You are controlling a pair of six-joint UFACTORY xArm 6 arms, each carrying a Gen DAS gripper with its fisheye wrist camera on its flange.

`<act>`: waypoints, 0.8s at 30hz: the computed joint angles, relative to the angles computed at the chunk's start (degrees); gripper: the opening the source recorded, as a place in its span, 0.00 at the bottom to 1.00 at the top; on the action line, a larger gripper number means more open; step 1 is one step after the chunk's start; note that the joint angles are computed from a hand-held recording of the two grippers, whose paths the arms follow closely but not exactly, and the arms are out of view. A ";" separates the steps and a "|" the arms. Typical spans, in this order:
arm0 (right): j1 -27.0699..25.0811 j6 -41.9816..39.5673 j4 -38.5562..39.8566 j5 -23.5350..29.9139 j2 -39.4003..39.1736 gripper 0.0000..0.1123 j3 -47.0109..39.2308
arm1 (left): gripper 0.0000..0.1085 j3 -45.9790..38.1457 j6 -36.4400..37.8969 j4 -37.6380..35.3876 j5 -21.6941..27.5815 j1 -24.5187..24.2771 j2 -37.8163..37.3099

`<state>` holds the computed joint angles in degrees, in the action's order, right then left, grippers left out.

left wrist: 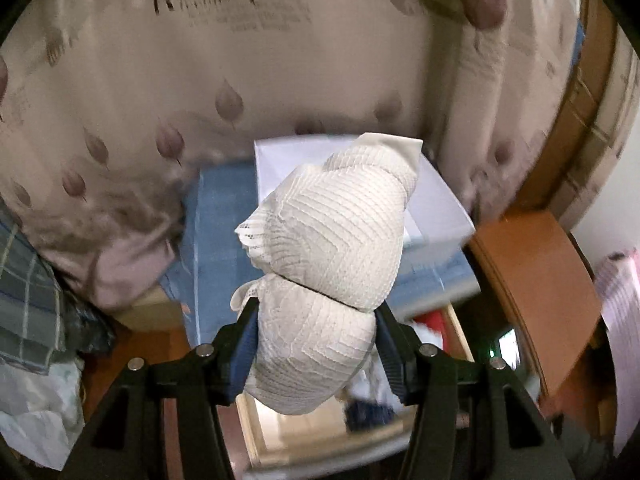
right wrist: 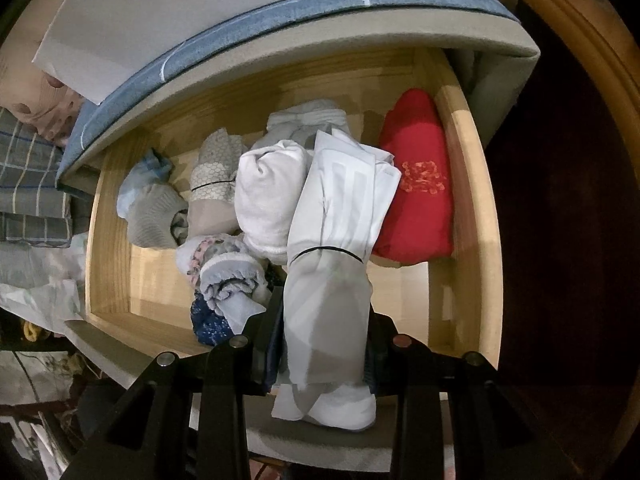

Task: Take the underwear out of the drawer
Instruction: 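Carry the beige bra into the white box and open the left tool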

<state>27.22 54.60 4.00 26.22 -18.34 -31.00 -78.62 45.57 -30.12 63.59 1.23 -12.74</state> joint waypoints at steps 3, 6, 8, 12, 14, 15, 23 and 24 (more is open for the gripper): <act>0.09 0.13 0.04 -0.40 -0.22 0.27 0.29 | 0.51 -5.60 -4.85 2.06 -1.81 -2.80 4.91; 0.25 -0.23 0.90 -1.12 -0.17 0.27 0.49 | 0.51 -9.29 -8.29 4.41 -4.09 -5.39 8.78; 0.48 -0.32 1.65 -2.11 0.01 0.27 0.61 | 0.51 -12.23 -9.56 4.38 -5.33 -7.04 12.15; 1.03 1.34 0.12 -2.13 0.86 0.27 -0.38 | 0.51 -17.82 -12.88 7.25 -6.36 -10.15 18.58; 1.12 1.49 -0.53 -1.55 1.03 0.27 -0.81 | 0.51 -19.59 -14.19 8.99 -6.49 -11.56 21.33; 1.12 1.25 -0.27 -1.62 1.02 0.27 -0.78 | 0.51 -20.04 -14.38 9.79 -6.80 -12.12 22.44; 1.05 -2.01 4.02 -2.88 2.07 0.27 -0.70 | 0.51 -23.45 -20.39 17.80 -7.94 -14.38 31.21; 1.08 -2.14 4.01 -2.80 2.31 0.27 -0.96 | 0.51 -23.49 -20.88 18.65 -8.03 -14.43 31.73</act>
